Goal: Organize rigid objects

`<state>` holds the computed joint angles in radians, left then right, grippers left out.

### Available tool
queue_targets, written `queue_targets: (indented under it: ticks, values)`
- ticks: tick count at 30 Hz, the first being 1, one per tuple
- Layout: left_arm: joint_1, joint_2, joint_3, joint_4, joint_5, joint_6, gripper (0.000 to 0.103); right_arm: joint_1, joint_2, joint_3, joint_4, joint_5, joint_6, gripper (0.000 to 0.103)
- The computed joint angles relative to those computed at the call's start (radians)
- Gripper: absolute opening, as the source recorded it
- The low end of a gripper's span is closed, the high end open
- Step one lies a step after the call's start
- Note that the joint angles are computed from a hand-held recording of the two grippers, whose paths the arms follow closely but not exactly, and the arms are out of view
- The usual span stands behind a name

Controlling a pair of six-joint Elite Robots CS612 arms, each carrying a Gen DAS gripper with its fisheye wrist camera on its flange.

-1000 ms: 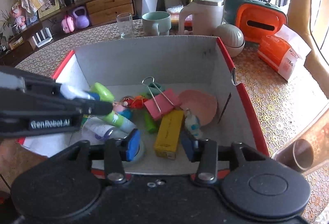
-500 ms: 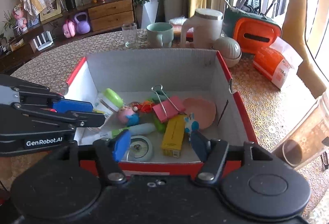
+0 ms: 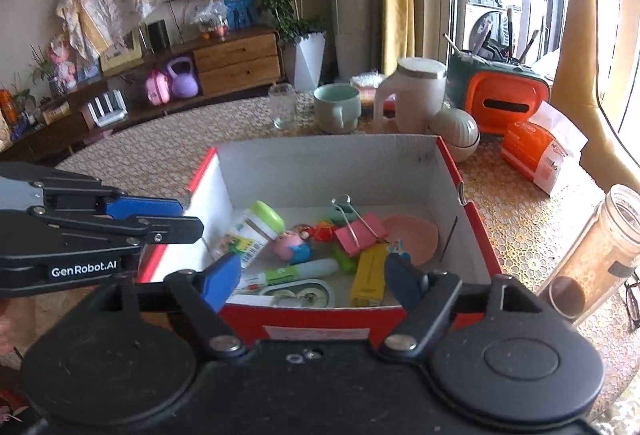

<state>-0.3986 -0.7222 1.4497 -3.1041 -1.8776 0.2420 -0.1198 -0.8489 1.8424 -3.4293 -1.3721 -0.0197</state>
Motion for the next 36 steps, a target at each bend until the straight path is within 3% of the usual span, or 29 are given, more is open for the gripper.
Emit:
queue_targets:
  ticks: [9,12,13,14,20,23,30,34,36]
  values:
    - [0.014,-0.032,0.063,-0.073,-0.006,-0.037,0.024,0.001,-0.006,0.068,-0.190,0.027,0.051,0.087]
    - [0.014,-0.042,0.088,-0.115,0.015,-0.046,0.052,0.003,-0.007,0.088,-0.235,0.033,0.062,0.089]
    - [0.016,-0.043,0.097,-0.140,0.016,-0.049,0.067,0.003,-0.008,0.094,-0.246,0.033,0.064,0.090]
    - [0.018,-0.044,0.105,-0.163,0.013,-0.051,0.071,0.004,-0.009,0.100,-0.260,0.033,0.068,0.092]
    - [0.021,-0.054,0.128,-0.197,0.006,-0.068,0.073,0.004,-0.009,0.127,-0.367,0.050,0.103,0.103]
    - [0.024,-0.058,0.141,-0.218,-0.001,-0.082,0.080,0.007,-0.012,0.137,-0.394,0.049,0.112,0.103]
    - [0.026,-0.064,0.157,-0.214,-0.011,-0.111,0.084,0.014,-0.005,0.149,-0.452,0.024,0.154,0.103]
    - [0.022,-0.067,0.172,-0.233,-0.003,-0.119,0.101,0.014,-0.003,0.157,-0.468,0.019,0.173,0.103]
    - [0.021,-0.068,0.179,-0.249,-0.003,-0.121,0.103,0.013,-0.003,0.164,-0.473,0.020,0.183,0.103]
